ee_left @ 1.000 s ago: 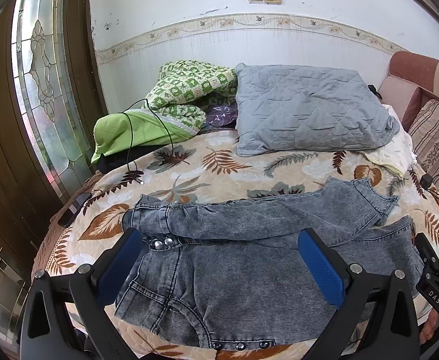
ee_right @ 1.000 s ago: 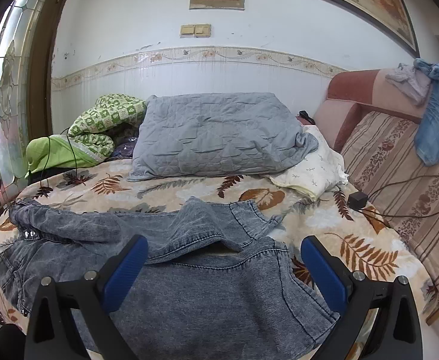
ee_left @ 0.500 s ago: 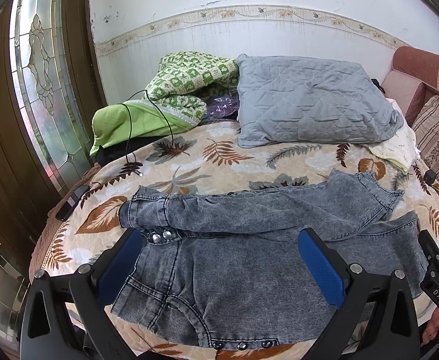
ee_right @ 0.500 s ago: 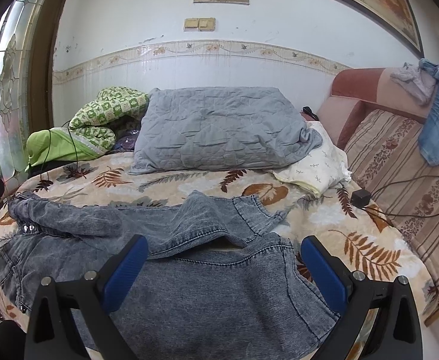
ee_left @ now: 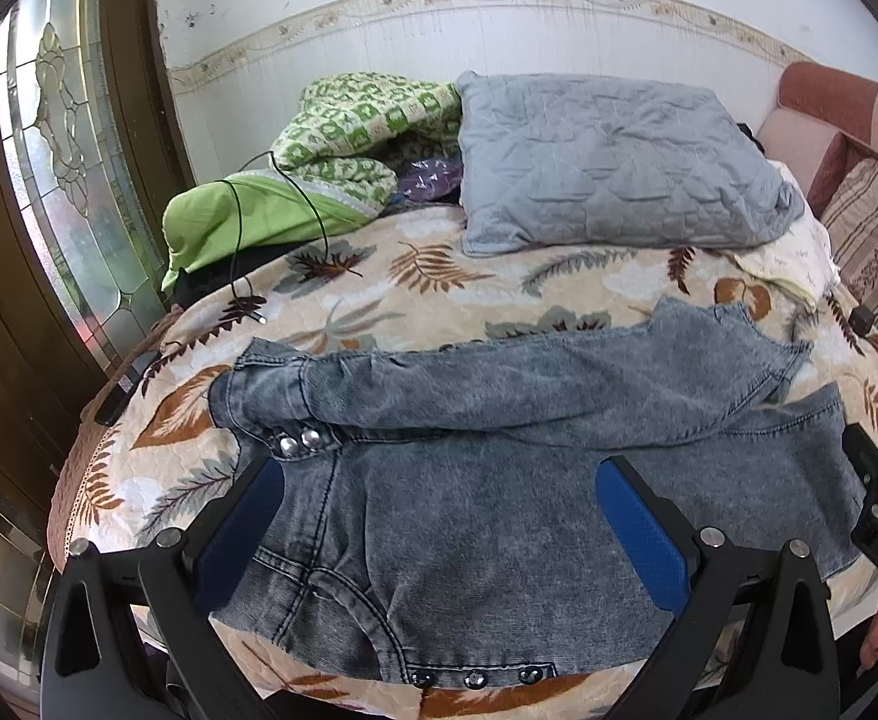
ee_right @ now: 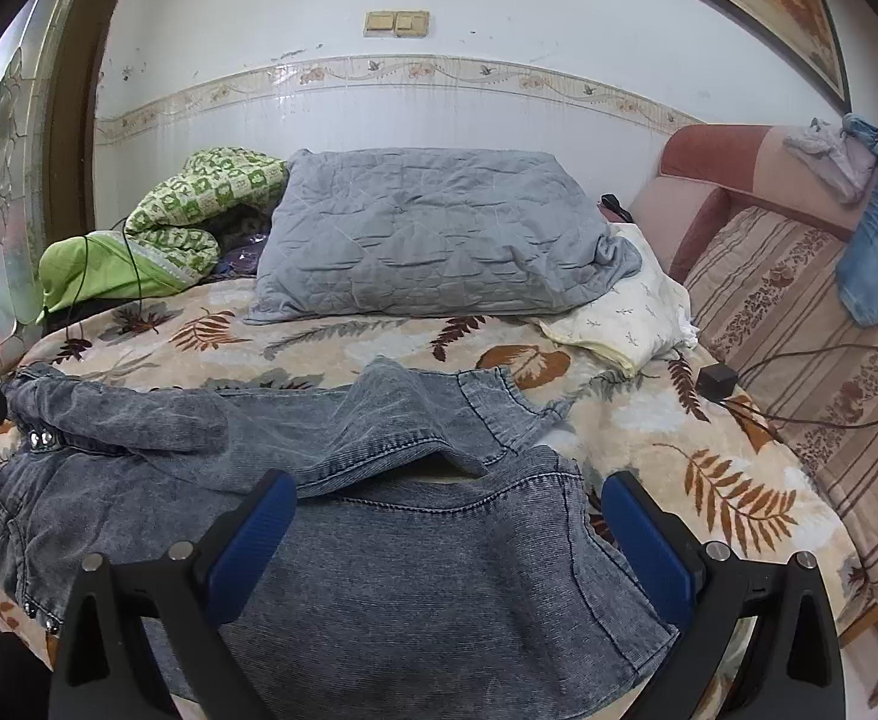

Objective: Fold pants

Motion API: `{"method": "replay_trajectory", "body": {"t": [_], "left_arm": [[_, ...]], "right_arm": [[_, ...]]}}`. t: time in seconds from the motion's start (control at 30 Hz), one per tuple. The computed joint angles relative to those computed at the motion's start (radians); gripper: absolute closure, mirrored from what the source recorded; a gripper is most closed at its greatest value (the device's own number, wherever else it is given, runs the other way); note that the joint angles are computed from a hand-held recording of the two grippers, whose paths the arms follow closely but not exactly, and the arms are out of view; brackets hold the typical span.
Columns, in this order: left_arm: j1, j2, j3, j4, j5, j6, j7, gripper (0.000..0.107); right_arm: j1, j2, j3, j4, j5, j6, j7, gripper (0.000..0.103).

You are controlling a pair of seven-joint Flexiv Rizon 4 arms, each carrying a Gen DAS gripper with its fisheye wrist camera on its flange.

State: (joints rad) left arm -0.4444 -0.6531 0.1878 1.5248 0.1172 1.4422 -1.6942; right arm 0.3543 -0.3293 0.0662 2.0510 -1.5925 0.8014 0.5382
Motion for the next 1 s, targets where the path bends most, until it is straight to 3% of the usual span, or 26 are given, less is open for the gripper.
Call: {"method": "replay_trajectory", "body": {"t": [1.0], "left_arm": [[-0.001,-0.018,-0.012,-0.017,0.027,-0.046,0.001,0.004]], "right_arm": [[0.013,-0.017,-0.011,-0.009,0.121,-0.004,-0.078,0.0]]}}
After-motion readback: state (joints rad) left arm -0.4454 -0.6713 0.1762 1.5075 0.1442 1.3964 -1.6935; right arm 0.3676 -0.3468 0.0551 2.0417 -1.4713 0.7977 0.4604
